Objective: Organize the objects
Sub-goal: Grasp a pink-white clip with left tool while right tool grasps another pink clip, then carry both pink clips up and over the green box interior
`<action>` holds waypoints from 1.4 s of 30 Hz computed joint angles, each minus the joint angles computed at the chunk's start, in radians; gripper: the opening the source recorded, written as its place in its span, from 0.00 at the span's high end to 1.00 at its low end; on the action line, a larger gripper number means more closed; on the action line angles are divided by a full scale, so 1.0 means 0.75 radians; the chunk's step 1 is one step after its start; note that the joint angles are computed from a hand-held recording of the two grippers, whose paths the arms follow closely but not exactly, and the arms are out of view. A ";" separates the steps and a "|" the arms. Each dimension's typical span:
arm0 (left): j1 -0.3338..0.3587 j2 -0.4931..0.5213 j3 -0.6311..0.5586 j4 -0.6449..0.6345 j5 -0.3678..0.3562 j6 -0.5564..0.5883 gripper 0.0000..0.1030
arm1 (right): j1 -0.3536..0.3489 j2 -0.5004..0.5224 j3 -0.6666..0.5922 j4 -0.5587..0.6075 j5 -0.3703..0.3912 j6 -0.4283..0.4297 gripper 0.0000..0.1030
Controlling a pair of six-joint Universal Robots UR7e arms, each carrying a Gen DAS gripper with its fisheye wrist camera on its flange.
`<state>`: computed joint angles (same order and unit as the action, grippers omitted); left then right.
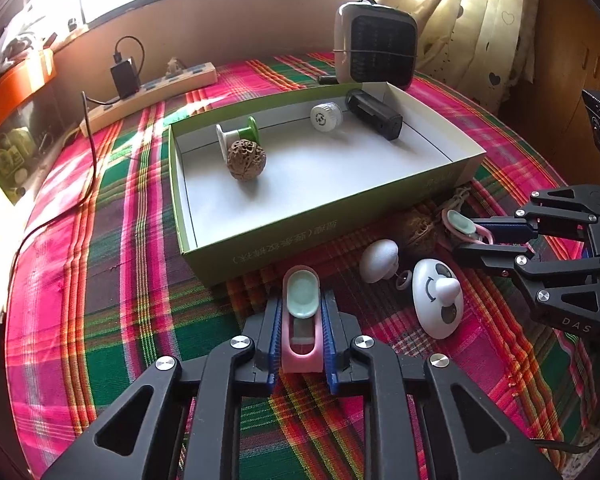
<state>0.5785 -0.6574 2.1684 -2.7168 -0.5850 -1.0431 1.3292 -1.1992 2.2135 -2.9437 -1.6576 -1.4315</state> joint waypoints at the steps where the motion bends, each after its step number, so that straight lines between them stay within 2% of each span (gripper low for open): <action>1: 0.000 0.000 0.000 0.000 0.000 0.000 0.85 | 0.000 0.000 0.001 -0.002 0.000 -0.001 0.82; 17: 0.001 -0.003 0.001 0.002 0.000 0.002 0.85 | -0.001 -0.001 0.002 -0.001 0.000 -0.001 0.82; 29: -0.014 -0.015 -0.007 0.080 0.009 -0.052 0.85 | -0.008 -0.015 0.008 0.016 0.010 0.007 0.83; 35: -0.031 -0.027 -0.006 0.090 0.020 -0.059 0.85 | -0.014 -0.045 0.007 0.065 0.043 0.032 0.83; 38: -0.041 -0.038 0.008 0.037 0.015 -0.044 0.85 | -0.014 -0.065 -0.001 0.115 0.070 0.045 0.83; 42: -0.061 -0.050 0.002 0.070 0.040 -0.053 0.85 | -0.009 -0.083 -0.004 0.137 0.095 0.054 0.83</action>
<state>0.5329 -0.6946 2.1701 -2.6641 -0.5554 -1.0829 1.3225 -1.2614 2.2102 -2.8411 -1.5861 -1.3909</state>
